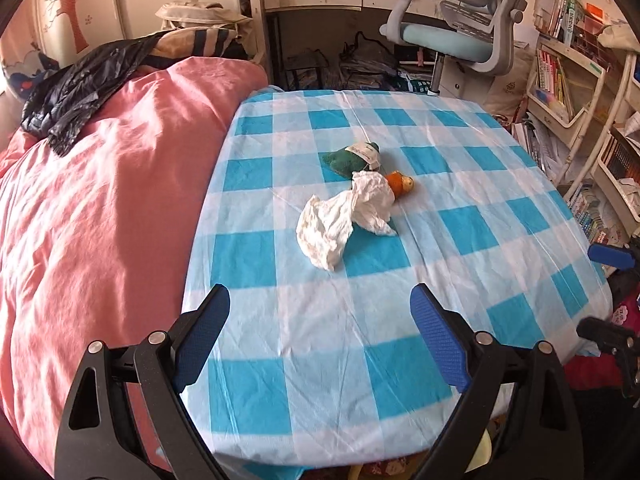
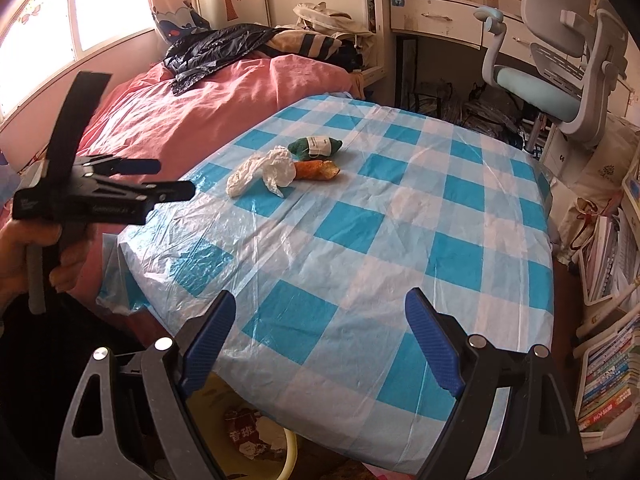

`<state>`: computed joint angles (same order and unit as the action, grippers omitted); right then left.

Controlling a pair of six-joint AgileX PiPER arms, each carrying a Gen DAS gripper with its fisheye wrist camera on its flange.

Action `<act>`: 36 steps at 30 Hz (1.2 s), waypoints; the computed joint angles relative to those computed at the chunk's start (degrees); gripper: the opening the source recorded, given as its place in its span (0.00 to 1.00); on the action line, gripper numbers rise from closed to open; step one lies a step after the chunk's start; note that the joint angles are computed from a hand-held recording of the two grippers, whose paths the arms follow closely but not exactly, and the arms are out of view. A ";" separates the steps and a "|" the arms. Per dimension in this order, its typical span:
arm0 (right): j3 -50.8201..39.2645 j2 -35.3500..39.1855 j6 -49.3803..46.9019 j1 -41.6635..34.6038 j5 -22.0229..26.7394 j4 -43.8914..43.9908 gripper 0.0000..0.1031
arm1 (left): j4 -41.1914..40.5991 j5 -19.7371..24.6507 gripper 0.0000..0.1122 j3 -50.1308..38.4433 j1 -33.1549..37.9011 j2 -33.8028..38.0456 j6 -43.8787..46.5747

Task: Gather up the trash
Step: 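Grasp the crumpled white tissue with the left tool while the right tool approaches the orange carrot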

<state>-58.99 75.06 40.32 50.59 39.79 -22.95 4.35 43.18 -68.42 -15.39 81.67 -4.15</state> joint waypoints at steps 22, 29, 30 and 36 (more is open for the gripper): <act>-16.80 18.48 -21.20 -5.64 -4.57 10.02 0.81 | -41.14 9.94 0.03 -15.41 19.17 12.87 18.56; -30.05 30.22 -27.72 -7.65 -4.12 13.41 0.81 | -41.45 9.81 0.03 -17.43 19.15 13.61 17.75; -31.98 31.85 -28.89 -7.96 -3.49 14.02 0.81 | -41.74 10.28 0.03 -18.24 19.07 14.29 17.98; -39.94 38.32 -36.56 -9.29 -1.30 17.91 0.81 | -41.71 12.58 0.03 -22.29 18.23 17.28 17.83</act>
<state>-98.93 113.38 3.76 41.30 38.49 -5.05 -37.36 55.76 -90.71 2.85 98.95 13.68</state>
